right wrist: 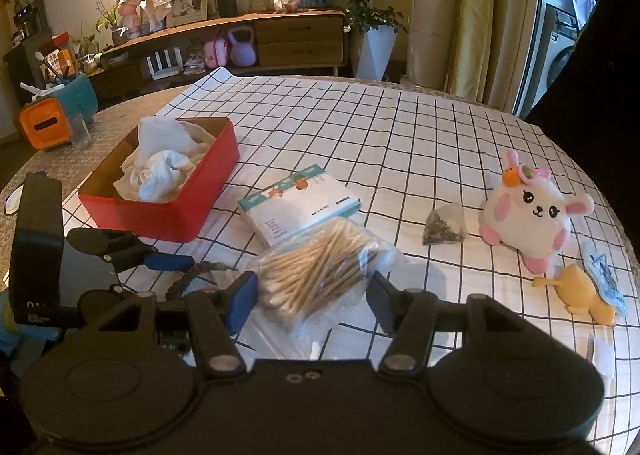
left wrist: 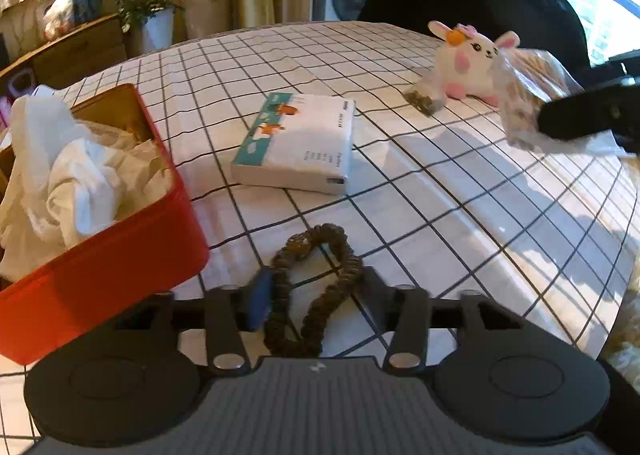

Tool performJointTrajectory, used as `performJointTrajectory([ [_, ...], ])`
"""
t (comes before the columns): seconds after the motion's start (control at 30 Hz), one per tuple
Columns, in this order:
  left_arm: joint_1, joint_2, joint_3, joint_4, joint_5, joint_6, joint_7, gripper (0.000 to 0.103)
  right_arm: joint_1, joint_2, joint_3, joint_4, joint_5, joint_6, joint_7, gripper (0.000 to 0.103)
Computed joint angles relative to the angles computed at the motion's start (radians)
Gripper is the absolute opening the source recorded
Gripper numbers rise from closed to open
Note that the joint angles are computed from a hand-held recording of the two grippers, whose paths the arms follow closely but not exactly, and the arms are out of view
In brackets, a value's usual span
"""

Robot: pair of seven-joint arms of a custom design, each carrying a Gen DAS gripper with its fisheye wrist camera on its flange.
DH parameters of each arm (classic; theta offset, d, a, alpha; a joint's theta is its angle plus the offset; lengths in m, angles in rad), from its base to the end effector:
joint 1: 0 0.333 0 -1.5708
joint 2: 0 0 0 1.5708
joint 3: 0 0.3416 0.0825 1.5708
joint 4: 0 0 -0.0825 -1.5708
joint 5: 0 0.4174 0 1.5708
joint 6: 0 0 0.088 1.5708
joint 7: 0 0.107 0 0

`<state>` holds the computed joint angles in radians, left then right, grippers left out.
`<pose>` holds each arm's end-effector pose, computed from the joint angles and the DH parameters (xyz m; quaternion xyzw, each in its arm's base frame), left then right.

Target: Organize soft objects

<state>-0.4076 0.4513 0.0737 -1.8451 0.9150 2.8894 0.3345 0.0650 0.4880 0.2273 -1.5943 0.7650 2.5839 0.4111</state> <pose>0.6515 -0.2806 0.3318 -0.6795 0.6425 -0.2573 0.2435 0.7413 0.1804 0.4142 -0.8602 0.3314 -0.1028 0.3738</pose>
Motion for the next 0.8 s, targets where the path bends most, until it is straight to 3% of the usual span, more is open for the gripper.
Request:
performJointTrajectory([
  [0.13,0.007,-0.005,-0.001,-0.004,-0.018,-0.007,-0.021,0.017,-0.001,-0.004,0.002,-0.005,0.003,0.006,0.0,0.059],
  [0.47,-0.004,-0.064,0.018,-0.044,0.092,-0.022,-0.183,0.014,-0.008,-0.053,0.007,-0.061,0.047,0.02,-0.044,0.059],
  [0.8,0.073,-0.222,-0.048,-0.15,0.242,-0.026,-0.366,0.014,0.009,-0.122,-0.001,-0.117,0.135,0.002,-0.135,0.059],
])
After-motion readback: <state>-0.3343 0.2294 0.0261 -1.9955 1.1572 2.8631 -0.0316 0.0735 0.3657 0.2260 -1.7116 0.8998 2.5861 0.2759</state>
